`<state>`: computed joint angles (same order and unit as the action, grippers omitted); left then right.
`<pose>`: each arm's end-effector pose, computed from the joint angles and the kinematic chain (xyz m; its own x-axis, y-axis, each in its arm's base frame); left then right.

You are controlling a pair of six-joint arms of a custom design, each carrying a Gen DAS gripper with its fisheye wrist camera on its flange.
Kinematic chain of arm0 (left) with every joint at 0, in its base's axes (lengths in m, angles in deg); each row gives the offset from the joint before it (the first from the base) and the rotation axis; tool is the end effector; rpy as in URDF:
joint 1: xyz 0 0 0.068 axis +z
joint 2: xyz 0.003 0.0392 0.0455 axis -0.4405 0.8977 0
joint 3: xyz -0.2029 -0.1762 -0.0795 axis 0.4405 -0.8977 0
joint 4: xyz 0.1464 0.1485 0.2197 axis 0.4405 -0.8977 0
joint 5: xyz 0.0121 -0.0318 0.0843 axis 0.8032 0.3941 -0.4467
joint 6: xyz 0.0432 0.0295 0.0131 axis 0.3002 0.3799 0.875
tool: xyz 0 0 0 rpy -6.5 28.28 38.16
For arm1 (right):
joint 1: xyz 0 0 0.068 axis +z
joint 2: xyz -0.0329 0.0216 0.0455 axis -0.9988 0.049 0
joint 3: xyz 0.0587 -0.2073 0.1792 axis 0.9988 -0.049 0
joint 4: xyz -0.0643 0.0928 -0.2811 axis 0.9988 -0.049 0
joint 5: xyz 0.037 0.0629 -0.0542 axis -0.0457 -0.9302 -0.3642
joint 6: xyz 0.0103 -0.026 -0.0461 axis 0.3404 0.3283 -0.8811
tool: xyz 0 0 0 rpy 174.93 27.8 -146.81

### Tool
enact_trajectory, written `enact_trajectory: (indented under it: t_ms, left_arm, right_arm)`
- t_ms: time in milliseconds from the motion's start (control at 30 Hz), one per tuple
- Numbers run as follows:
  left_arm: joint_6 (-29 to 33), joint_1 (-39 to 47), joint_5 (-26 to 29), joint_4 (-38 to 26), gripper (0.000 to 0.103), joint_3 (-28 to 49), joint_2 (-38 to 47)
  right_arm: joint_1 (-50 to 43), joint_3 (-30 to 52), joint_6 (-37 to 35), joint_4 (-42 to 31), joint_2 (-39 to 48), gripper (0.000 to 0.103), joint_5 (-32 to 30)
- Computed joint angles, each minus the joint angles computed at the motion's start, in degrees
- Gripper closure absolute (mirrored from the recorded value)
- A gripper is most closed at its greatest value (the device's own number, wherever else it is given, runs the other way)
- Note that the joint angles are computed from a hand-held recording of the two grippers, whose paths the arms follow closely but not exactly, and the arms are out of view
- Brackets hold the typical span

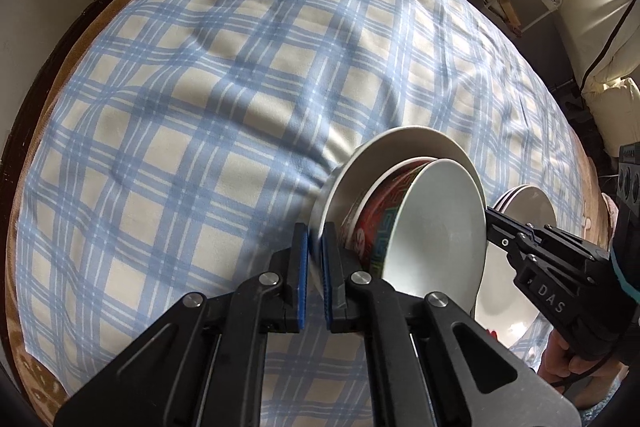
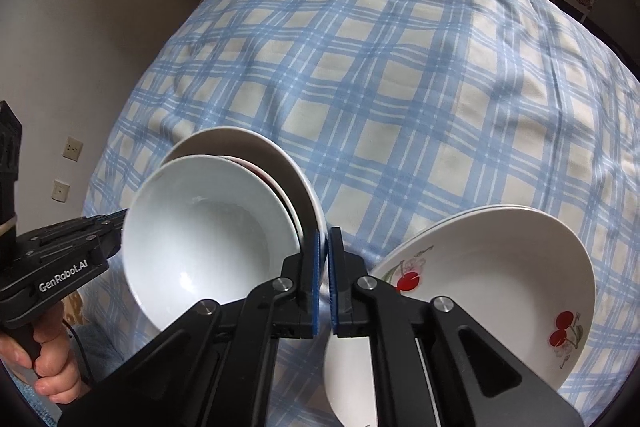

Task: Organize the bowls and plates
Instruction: 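Lift the bowl stack with both tools and carry it to the cherry plate stack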

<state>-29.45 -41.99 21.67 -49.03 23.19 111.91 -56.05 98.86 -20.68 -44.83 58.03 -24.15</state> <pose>0.2838 -0.0868 0.0872 -0.9774 -0.0500 -0.2053 0.0005 0.9710 -0.2390 0.2962 0.1828 0.1229 -0.9748 -0.0343 -0.2206 -0.0838 0.9721 0.2190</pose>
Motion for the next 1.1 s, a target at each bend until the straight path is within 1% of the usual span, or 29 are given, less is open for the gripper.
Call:
enact_trajectory:
  t_ms: [67,200,367,500,600,767,833,967,1100]
  left_arm:
    - [-0.7,-0.3,-0.5,0.2,0.098,-0.2,-0.5]
    - [-1.0,1.5,2.0,1.7,0.098,-0.8,0.1]
    - [-0.7,1.4,1.9,2.1,0.098,-0.9,0.3]
    - [-1.3,1.8,2.7,3.0,0.098,-1.4,0.2]
    - [-1.5,2.0,3.0,3.1,0.098,-1.6,0.0]
    - [-3.3,4.0,6.5,3.9,0.096,-1.9,0.5]
    - [-2.9,3.8,6.2,3.9,0.096,-2.2,0.2]
    - [-2.7,1.9,3.6,3.6,0.097,-2.5,-0.8]
    - [-3.0,1.4,3.2,3.9,0.097,-2.7,-1.5]
  right_arm:
    - [1.2,-0.7,1.3,1.1,-0.4,0.096,2.5]
    - [0.0,-1.2,1.6,1.9,-0.8,0.095,0.7]
    - [-0.1,-1.2,2.1,2.2,-0.6,0.095,0.1]
    - [-1.0,-1.8,2.3,3.1,-0.7,0.095,-1.7]
    - [-0.6,-2.2,2.7,3.3,-1.0,0.095,-1.1]
    - [-0.7,-2.4,4.2,3.6,-1.2,0.094,-1.2]
    - [-0.5,-2.3,4.2,3.5,-1.1,0.094,-1.0]
    - [0.4,-1.4,4.0,2.0,-0.5,0.095,0.9]
    - [0.3,-1.9,4.7,2.4,-1.1,0.095,0.8]
